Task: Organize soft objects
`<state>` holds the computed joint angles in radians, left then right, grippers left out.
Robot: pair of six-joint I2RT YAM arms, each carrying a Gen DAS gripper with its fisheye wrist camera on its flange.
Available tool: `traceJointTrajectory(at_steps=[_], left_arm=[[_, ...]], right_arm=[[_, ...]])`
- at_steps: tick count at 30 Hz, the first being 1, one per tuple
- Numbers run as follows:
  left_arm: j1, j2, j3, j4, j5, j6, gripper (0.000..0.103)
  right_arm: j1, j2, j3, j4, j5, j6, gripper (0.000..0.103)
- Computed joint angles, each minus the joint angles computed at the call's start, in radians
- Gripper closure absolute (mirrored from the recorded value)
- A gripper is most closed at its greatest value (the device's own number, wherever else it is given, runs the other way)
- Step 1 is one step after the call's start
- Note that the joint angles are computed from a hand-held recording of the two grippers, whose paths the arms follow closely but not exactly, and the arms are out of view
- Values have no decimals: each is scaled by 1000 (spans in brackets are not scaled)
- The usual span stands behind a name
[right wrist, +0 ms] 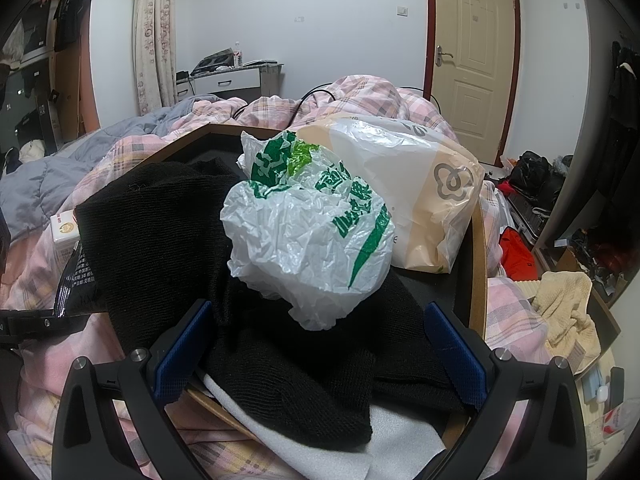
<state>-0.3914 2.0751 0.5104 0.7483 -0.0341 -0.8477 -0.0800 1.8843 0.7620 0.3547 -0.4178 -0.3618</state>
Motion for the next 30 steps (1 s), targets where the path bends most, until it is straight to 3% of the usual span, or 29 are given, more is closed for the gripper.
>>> traceJointTrajectory(at_steps=[30], left_arm=[[1, 4, 9, -1, 0, 1, 0]], right_arm=[[-2, 20, 9, 11, -1, -2, 1]])
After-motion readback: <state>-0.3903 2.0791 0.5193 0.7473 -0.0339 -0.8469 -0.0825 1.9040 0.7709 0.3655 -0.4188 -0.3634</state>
